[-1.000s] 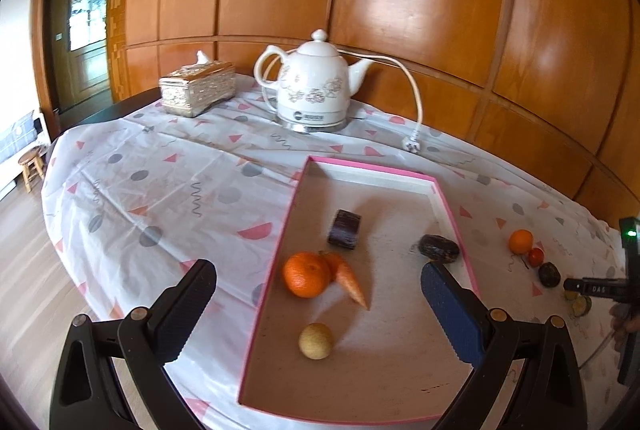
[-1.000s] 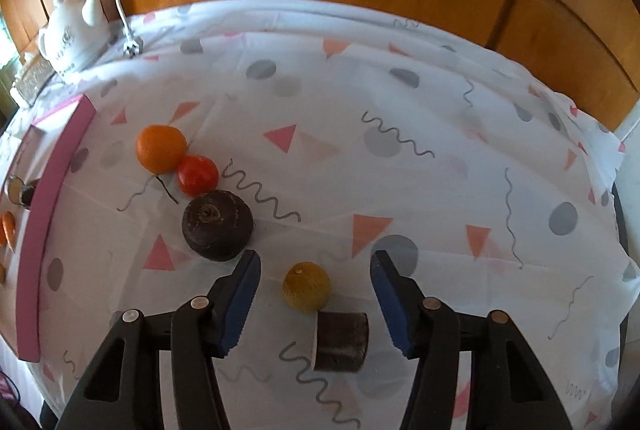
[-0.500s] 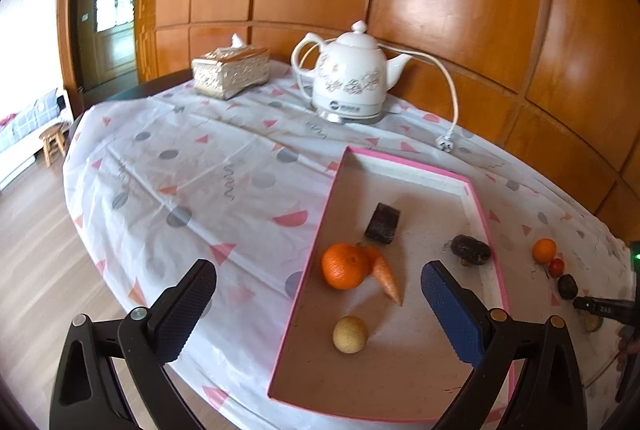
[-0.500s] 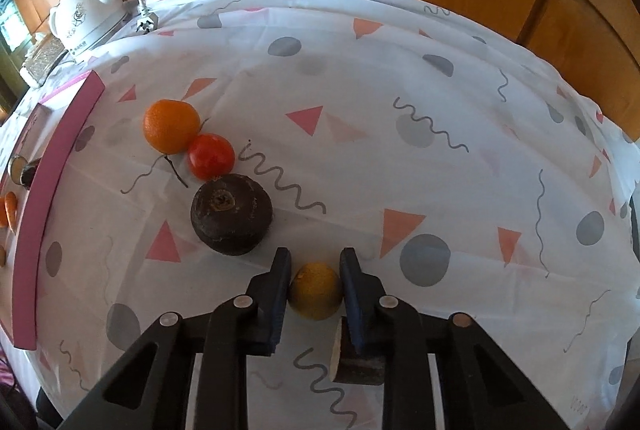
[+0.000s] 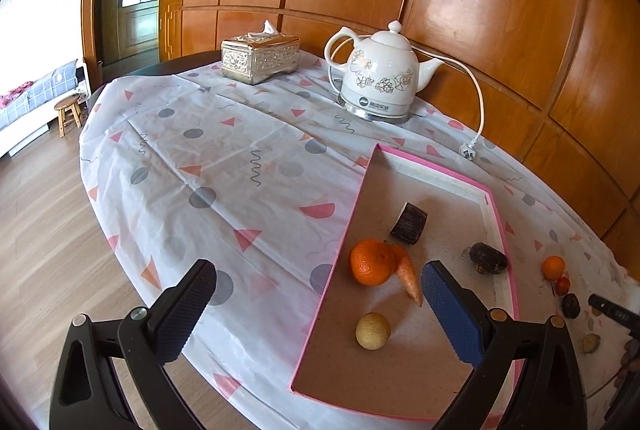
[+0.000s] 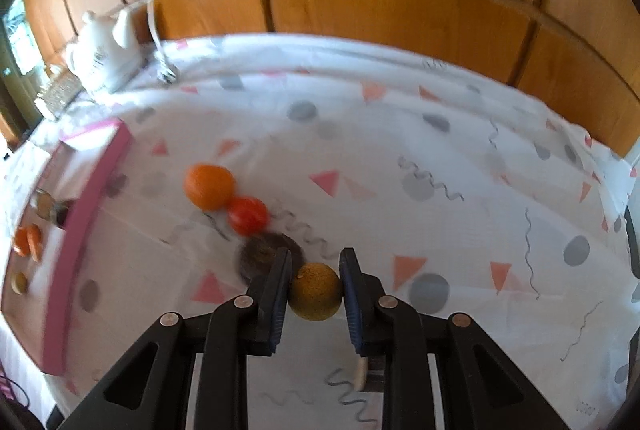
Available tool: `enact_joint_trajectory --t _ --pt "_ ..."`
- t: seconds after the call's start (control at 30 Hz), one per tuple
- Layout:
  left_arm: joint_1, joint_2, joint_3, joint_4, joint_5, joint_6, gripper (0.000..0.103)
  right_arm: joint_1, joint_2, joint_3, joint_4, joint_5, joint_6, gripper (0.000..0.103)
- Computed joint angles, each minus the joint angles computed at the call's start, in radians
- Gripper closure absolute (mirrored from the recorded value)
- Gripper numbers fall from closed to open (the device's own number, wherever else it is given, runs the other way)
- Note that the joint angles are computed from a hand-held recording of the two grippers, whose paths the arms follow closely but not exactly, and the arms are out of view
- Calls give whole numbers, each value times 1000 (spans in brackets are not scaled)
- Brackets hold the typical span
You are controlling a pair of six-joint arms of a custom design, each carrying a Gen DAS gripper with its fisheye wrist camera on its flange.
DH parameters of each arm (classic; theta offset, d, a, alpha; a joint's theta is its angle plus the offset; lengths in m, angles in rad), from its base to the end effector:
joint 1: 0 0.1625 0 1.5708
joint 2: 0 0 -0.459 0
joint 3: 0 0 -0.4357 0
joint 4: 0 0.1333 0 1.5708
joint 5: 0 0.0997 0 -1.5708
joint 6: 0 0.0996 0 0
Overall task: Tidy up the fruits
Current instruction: 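Carry the yellow fruit into the tray and open the right gripper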
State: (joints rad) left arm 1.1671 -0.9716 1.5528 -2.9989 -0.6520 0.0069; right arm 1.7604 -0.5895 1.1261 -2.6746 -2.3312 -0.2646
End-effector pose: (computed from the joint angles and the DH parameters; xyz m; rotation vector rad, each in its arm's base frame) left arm -0.0931 -0.7588 0.3370 -0.0309 2.1963 -1.1563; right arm 0.2291 -0.8509 0.1876 0.2559 -2.2931 0.6332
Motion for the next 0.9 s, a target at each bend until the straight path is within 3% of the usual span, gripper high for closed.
enact_joint_trajectory --t 0.23,0.63,0.9 --pt "1 -6 6 9 -11 -15 0 36 10 9 -47 105 -47 78" --pt "3 -11 9 21 -24 -26 0 93 85 -30 114 347 -79 78" --pt "7 -13 10 32 -27 -33 0 127 171 -120 199 393 -106 78"
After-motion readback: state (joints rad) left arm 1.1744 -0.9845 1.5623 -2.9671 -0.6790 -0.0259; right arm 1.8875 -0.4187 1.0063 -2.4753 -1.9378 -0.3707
